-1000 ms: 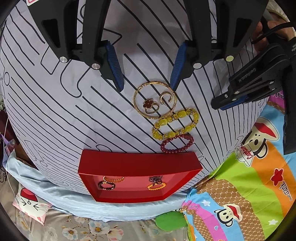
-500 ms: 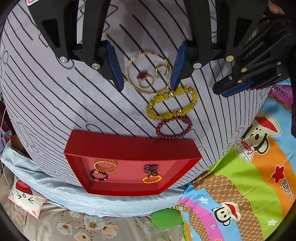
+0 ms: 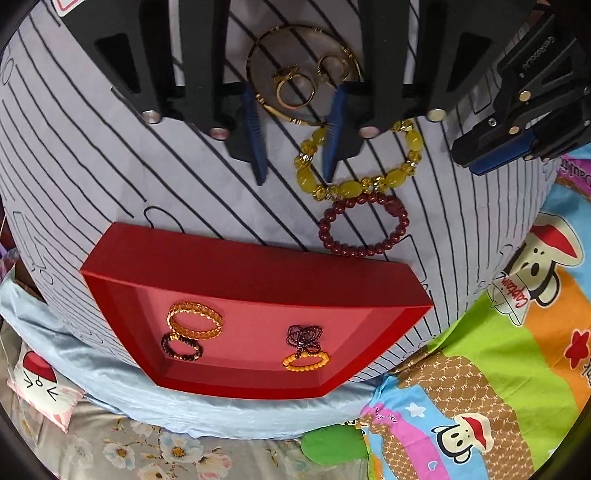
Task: Organize jewelry
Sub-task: 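Grasp yellow glass bead bracelet with right tool while left tool holds earring, then carry earring with left tool while right tool carries yellow glass bracelet into tray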
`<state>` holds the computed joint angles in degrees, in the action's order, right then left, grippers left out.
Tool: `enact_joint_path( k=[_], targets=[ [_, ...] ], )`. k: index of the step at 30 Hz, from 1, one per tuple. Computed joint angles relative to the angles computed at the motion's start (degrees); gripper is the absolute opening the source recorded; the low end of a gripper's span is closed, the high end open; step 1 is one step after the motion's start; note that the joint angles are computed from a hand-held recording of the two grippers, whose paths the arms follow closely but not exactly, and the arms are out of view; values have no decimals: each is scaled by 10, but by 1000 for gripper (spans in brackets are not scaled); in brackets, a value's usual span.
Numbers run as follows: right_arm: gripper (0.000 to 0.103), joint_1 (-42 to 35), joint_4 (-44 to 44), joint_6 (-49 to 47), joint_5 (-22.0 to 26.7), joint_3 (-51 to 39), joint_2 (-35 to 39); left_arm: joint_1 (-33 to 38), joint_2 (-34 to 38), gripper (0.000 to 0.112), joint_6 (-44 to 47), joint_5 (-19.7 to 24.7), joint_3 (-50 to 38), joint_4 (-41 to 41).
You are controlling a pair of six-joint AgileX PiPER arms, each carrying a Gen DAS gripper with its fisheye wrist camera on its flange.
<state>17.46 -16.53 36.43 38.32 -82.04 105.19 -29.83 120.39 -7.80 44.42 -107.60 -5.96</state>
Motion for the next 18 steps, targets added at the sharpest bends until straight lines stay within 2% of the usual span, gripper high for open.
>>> enact_joint_path(
  k=[2,11,18],
  targets=[
    [9,-1,4,-6,1,-2,1,0,2,20,0,0,-2,-1],
    [9,8,-28,28,-8,28,-44,-6,-12,20,5,-2,3,-2],
    [9,-2,-42,25,15,21,-103,-15,-1,20,30,39,-70,-15]
  ],
)
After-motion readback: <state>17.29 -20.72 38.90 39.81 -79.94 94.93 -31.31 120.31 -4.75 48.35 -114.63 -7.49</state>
